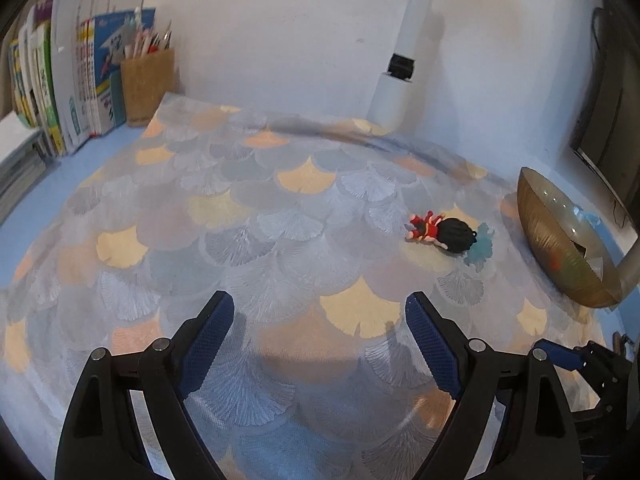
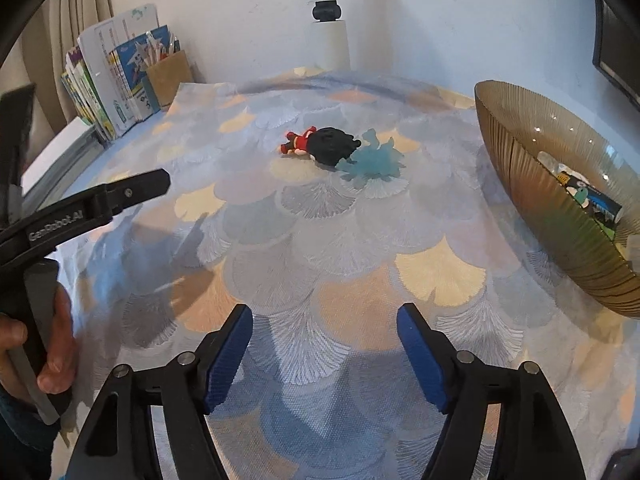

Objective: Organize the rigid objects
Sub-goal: 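Move both open tools back toward the figurine and star toy, then grasp the red-black figurine with left tool while right grasps the teal star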

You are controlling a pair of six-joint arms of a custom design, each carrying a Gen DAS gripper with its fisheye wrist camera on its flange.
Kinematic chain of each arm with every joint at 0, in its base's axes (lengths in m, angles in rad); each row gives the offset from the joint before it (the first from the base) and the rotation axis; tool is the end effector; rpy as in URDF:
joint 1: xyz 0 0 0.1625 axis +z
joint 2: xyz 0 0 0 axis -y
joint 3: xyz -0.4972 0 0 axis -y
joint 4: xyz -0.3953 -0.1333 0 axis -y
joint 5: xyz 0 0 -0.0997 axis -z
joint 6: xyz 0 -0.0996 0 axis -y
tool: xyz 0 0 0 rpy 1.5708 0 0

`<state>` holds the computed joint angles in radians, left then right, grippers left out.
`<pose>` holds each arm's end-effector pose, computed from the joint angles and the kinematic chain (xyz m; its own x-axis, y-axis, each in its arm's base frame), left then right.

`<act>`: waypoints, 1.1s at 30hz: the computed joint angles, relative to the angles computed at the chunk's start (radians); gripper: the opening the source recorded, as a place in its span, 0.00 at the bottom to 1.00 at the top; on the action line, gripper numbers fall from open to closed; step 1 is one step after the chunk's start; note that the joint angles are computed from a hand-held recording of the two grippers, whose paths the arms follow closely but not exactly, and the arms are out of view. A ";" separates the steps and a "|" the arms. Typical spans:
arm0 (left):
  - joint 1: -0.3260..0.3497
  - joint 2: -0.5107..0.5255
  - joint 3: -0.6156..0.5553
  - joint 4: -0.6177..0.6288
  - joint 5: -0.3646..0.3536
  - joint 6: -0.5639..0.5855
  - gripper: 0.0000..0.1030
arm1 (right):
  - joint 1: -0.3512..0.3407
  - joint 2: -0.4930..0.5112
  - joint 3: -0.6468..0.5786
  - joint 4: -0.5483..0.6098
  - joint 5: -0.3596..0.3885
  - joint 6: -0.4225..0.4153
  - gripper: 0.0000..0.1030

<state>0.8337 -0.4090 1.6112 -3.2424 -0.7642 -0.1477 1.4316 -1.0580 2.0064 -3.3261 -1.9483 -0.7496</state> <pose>-0.3311 -0.6701 -0.0249 -0.8121 0.1237 -0.5703 0.4852 0.6860 -0.5422 0.0110 -0.6177 0.2825 -0.7122 -0.1794 0.6787 -0.5318 0.7689 -0.3549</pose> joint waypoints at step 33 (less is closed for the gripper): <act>0.104 0.176 -0.589 0.594 -0.400 0.171 0.65 | 0.012 0.105 -0.314 0.240 0.020 0.247 0.54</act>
<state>0.9376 -0.2325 1.0226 -2.6487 -1.1643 0.0236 1.4435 -0.9535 1.6928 -3.0859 -1.9279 -0.5022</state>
